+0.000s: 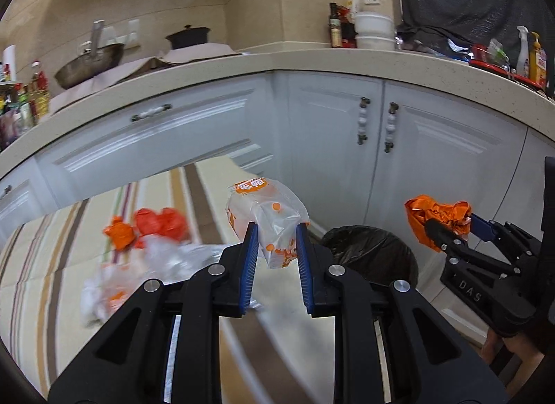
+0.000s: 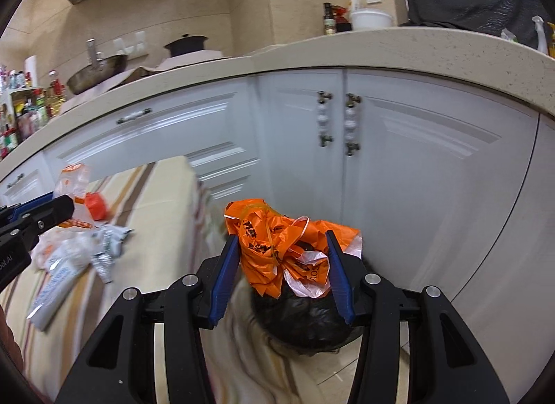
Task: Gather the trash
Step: 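Carry both bags over the bin and open both tools to drop them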
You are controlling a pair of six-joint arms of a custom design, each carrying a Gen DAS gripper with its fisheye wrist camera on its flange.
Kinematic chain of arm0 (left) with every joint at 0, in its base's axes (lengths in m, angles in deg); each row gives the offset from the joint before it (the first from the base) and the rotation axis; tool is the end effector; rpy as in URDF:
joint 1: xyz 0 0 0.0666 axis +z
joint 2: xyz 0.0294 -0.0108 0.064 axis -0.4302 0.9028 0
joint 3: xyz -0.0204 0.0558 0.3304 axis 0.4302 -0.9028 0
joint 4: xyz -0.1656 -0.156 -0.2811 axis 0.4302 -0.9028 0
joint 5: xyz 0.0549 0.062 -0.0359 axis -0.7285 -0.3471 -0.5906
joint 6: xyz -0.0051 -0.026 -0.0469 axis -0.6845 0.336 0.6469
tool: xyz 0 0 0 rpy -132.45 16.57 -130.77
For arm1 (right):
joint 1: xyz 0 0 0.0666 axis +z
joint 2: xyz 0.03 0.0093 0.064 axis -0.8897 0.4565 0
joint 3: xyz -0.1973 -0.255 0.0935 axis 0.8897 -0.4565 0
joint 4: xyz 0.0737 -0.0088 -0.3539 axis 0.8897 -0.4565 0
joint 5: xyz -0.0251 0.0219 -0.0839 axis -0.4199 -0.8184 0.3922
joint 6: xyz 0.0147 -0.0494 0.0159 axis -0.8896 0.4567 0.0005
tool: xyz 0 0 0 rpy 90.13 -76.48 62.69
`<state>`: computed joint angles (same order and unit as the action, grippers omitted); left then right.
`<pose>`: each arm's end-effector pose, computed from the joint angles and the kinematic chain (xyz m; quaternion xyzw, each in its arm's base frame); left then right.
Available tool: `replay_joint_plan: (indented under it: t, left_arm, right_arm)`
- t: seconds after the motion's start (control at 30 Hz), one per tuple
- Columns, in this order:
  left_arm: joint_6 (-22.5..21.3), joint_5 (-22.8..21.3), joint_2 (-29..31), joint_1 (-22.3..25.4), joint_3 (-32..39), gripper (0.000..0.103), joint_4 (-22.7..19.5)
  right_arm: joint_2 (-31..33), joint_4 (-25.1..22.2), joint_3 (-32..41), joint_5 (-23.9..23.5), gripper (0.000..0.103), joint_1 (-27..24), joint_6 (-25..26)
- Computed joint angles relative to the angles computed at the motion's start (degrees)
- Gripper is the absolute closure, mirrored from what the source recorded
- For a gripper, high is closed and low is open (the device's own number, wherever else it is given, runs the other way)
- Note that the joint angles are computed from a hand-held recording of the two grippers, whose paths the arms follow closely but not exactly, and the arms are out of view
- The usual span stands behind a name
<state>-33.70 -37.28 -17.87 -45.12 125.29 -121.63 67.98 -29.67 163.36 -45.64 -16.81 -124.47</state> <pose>0.3393 -0.1212 0.4833 0.1839 0.8563 -0.0576 0.4793 0.3009 0.2752 0.4450 0.1221 0.8650 -0.0102 0.4865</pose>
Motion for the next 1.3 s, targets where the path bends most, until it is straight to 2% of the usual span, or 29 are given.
replay_joint_plan:
  t: [0.27, 0.4, 0.57, 0.67, 0.8, 0.93, 0.97, 1.0, 1.2, 1.3]
  left_arm:
    - [1.1, -4.4, 10.7, -7.9, 6.0, 0.081, 1.1]
    - [2.0, -5.8, 16.0, -10.1, 9.3, 0.081, 0.0]
    - [5.5, -5.3, 25.1, -11.3, 18.7, 0.081, -6.9]
    - [6.9, -6.2, 28.3, -12.0, 21.4, 0.081, -7.9]
    - [7.9, -7.2, 32.6, -12.7, 24.7, 0.08, -9.4]
    - [8.7, -7.5, 34.7, -12.6, 26.1, 0.075, -10.8]
    - [8.9, -7.4, 34.8, -12.6, 26.2, 0.062, -10.9]
    - [9.2, -7.2, 34.5, -12.4, 25.8, 0.057, -10.6]
    - [8.2, -6.2, 31.8, -12.1, 24.1, 0.055, -8.8]
    - [7.6, -6.1, 28.0, -11.6, 21.5, 0.052, -7.0]
  right_arm:
    - [-1.8, 4.0, -4.6, -3.5, 0.054, -6.9, 3.2]
    - [-1.7, 6.6, -6.5, -6.5, 0.054, -10.2, 4.7]
    - [-0.8, 9.5, -8.5, -10.6, 0.054, -14.2, 6.0]
    - [0.1, 11.1, -9.3, -13.2, 0.053, -16.3, 6.3]
    - [1.5, 12.7, -9.8, -15.1, 0.045, -18.9, 6.0]
    - [1.3, 13.3, -10.4, -15.3, 0.043, -19.9, 5.7]
    - [1.2, 13.1, -10.4, -15.2, 0.043, -19.9, 5.7]
    - [1.0, 12.8, -10.4, -14.9, 0.043, -19.7, 5.6]
    - [-0.5, 9.9, -9.0, -12.0, 0.043, -17.8, 5.0]
    - [-1.3, 7.5, -7.2, -9.5, 0.042, -15.8, 4.2]
